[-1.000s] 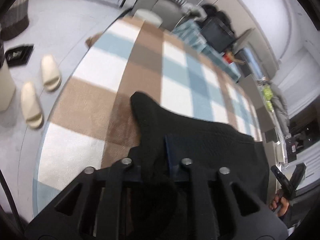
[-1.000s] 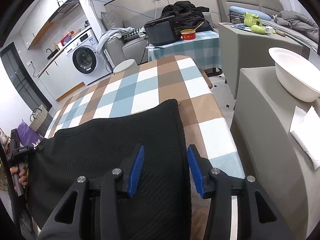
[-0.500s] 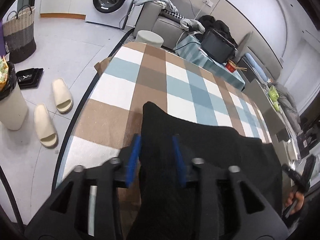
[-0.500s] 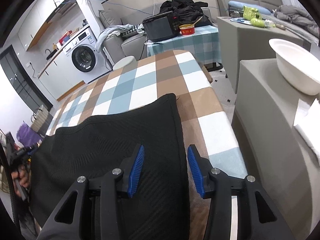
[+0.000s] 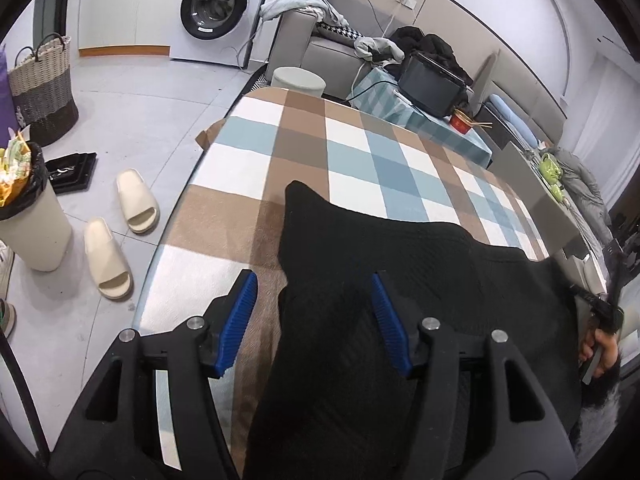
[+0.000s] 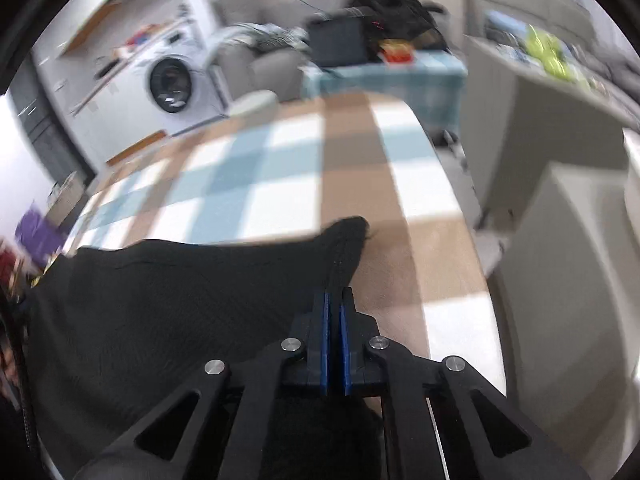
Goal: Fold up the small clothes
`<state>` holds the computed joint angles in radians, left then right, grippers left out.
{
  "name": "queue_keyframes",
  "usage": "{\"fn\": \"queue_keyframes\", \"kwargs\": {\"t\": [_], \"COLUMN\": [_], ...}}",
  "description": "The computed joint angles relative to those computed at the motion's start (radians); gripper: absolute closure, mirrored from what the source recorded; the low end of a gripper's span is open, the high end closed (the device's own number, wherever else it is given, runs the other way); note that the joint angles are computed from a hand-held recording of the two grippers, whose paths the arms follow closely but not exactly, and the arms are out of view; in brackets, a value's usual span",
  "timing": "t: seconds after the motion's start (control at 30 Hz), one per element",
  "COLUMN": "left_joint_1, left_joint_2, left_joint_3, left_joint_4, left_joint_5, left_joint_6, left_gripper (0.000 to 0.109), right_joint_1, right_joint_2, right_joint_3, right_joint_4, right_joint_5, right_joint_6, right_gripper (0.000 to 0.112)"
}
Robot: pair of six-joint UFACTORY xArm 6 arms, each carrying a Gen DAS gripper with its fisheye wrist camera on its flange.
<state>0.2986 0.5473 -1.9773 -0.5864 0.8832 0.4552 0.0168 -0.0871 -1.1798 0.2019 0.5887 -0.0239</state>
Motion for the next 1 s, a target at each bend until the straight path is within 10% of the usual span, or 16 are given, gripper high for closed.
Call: {"fn": "queue_keyframes", "kwargs": {"t": [0.13, 0.37, 0.7, 1.0], "left_joint_1": [0.013, 0.017, -0.093, -0.197], "left_joint_2": [-0.051, -0.126, -0.374, -0.230], "left_joint_3": [0.070, 0.175, 0.473, 0.344], "left_joint_4": [-0.014, 0.011, -0.051, 0.143], "left_joint_5": [-0.029, -0.050, -0.154, -0.111], "left_joint_6": [0.016, 0.033, 0.295, 0.201], "left_gripper": [0.050, 0.049, 0.035, 0.032], "right_joint_1": [0.003, -0.011, 0.102, 0.270], "right_joint_2": [-0.107, -0.009, -0.271, -0.231], "right_joint_3": [0.118, -0.005, 0.218, 0.206], "right_joint_4": [-0.084, -0.195, -0.051, -0.041], "right_joint_5": [-0.256, 0.011, 0.004, 0.035], "right_joint_6": [0.086, 0.202, 0.089, 0.073], "right_gripper": [0.108, 0.091, 0.056, 0.051]}}
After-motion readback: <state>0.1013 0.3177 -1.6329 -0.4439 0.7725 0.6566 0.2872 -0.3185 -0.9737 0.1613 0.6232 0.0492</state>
